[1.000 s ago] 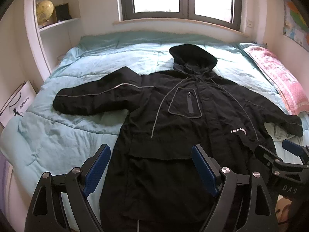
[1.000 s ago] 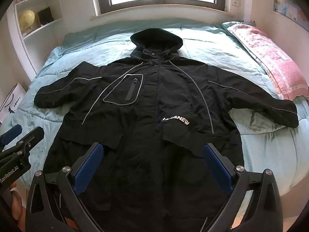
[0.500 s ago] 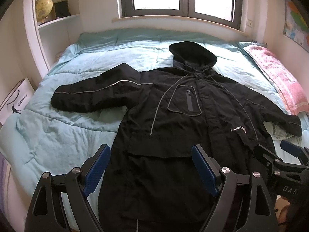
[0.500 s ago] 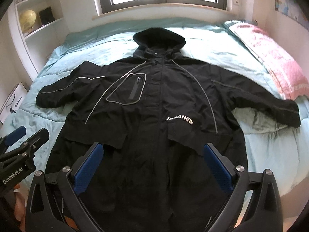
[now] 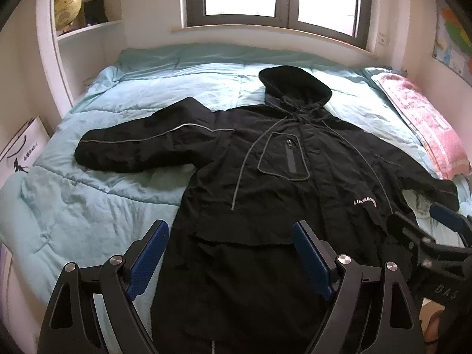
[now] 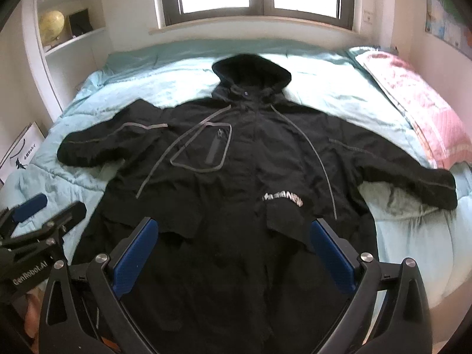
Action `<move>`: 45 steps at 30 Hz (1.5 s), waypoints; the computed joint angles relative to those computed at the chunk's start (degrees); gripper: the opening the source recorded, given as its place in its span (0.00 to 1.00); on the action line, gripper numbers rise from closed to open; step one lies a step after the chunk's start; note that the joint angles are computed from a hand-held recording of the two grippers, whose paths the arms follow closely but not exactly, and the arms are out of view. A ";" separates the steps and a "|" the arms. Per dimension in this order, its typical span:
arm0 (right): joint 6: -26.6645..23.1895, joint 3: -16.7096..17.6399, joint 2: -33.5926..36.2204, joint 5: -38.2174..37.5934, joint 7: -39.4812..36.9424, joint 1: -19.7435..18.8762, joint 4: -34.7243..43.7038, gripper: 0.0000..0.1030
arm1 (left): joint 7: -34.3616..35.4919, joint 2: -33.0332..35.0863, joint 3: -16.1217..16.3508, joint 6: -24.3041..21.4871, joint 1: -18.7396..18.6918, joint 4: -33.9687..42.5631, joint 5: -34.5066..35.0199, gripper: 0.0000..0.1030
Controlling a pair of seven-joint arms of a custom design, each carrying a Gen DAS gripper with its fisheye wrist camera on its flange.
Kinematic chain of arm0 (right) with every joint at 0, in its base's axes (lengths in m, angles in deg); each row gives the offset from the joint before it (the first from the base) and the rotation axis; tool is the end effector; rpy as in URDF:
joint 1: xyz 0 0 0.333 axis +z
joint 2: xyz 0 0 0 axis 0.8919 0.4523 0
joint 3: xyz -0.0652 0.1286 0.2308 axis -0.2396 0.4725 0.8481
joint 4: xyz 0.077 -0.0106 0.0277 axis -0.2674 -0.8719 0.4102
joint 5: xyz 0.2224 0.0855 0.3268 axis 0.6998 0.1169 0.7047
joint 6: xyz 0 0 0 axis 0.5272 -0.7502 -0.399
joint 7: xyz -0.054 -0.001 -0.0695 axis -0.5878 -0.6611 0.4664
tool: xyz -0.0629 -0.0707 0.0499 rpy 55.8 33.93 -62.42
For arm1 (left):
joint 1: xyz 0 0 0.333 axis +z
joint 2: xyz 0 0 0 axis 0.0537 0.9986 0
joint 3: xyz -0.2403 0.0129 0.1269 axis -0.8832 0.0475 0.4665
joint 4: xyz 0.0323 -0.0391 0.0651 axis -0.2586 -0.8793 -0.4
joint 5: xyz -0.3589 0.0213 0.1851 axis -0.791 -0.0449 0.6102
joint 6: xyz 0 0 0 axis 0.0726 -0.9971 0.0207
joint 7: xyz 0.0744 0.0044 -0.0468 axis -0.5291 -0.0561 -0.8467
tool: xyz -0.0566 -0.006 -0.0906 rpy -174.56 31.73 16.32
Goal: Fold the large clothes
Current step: 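Grasp the jacket sleeve cuff with the left gripper and lift it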
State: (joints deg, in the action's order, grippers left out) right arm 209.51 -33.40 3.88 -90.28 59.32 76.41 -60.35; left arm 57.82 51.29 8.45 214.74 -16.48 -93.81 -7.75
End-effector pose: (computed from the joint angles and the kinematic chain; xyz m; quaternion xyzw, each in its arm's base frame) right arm 0.4095 0.2601 0.6274 -0.6120 0.6997 -0.2669 0.2544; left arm 0.4443 -0.3532 0.6325 -0.6249 0.6876 -0.2781 0.2436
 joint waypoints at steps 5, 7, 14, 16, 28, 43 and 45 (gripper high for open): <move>2.64 0.20 5.25 -1.75 -1.40 0.09 5.55 1.00 | 0.10 0.02 0.88 0.51 1.32 0.14 1.24 0.84; 4.16 0.02 8.67 -2.55 -2.60 0.75 8.95 1.00 | 0.62 0.22 1.45 0.79 2.15 0.32 2.12 0.84; 18.51 -3.96 22.42 -5.12 -6.61 4.06 19.87 1.00 | 2.38 0.97 6.94 6.51 8.64 -0.77 1.17 0.84; 21.29 -4.92 26.65 -15.08 -0.44 4.01 21.78 1.00 | 4.65 2.50 9.65 10.57 10.97 -0.68 -2.75 0.84; 24.45 -14.35 43.18 -13.12 8.27 7.54 23.52 0.93 | 12.57 28.34 12.81 17.84 21.77 19.09 -21.03 0.84; 24.80 -19.47 43.98 -9.64 3.98 12.36 24.15 1.00 | -2.09 34.65 16.11 24.50 21.11 22.89 -12.76 0.21; 24.85 -19.54 44.06 -9.14 3.53 12.42 24.21 1.00 | -12.33 28.78 21.98 26.80 16.19 17.11 0.15 0.21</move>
